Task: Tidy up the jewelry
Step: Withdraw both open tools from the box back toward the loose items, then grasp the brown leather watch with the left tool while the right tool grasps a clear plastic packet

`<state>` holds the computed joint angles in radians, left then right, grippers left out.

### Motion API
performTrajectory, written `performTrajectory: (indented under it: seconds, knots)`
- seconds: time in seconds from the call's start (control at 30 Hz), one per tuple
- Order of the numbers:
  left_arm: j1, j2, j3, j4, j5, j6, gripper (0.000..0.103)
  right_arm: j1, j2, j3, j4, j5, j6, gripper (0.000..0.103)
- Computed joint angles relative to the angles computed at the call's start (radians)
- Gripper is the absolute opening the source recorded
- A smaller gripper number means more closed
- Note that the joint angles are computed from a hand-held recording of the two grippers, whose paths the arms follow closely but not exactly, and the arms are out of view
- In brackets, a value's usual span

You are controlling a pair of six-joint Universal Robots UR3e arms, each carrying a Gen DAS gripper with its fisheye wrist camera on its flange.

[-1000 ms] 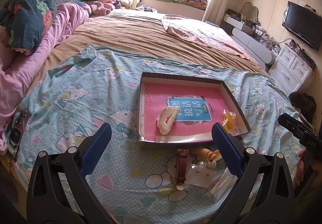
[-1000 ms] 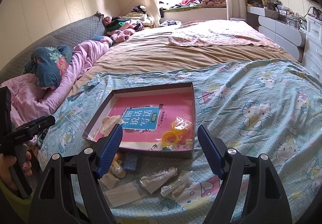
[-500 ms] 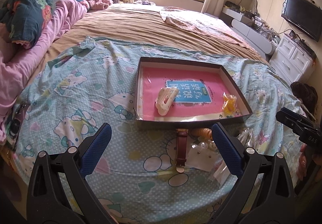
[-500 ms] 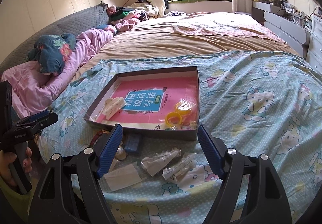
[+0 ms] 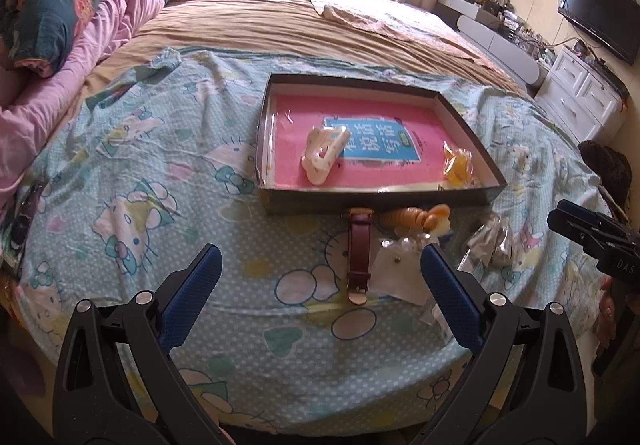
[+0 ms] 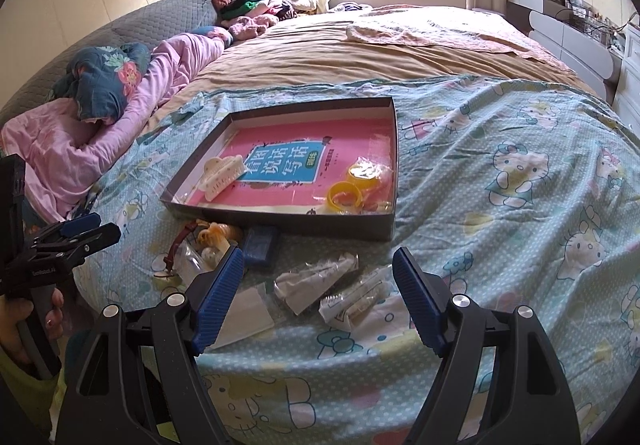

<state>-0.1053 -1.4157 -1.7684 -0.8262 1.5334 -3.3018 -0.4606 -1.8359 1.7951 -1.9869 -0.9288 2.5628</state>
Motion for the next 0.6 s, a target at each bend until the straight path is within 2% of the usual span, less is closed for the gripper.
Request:
performTrajectory:
  seconds: [0.27, 0.3, 0.47, 0.53, 0.6]
  knots:
    - [-0.009, 0.002, -0.075, 0.022, -0.015, 0.003, 0.093, 0.003, -0.008, 0.035, 0.010, -0.028, -0.020, 0.076]
    - [-0.009, 0.001, -0.083, 0.024, -0.021, 0.005, 0.091, 0.001, -0.010, 0.040, 0.015, -0.028, -0.025, 0.076]
    - [-0.009, -0.010, -0.112, 0.035, -0.046, 0.016, 0.068, 0.002, -0.011, 0.057, 0.020, -0.039, -0.033, 0.076]
    - [-0.011, -0.022, -0.116, 0.041, -0.055, 0.019, 0.052, 0.003, -0.010, 0.061, 0.018, -0.043, -0.035, 0.076]
    - [-0.007, -0.034, -0.118, 0.047, -0.074, 0.022, 0.045, 0.002, -0.009, 0.066, 0.016, -0.044, -0.034, 0.076]
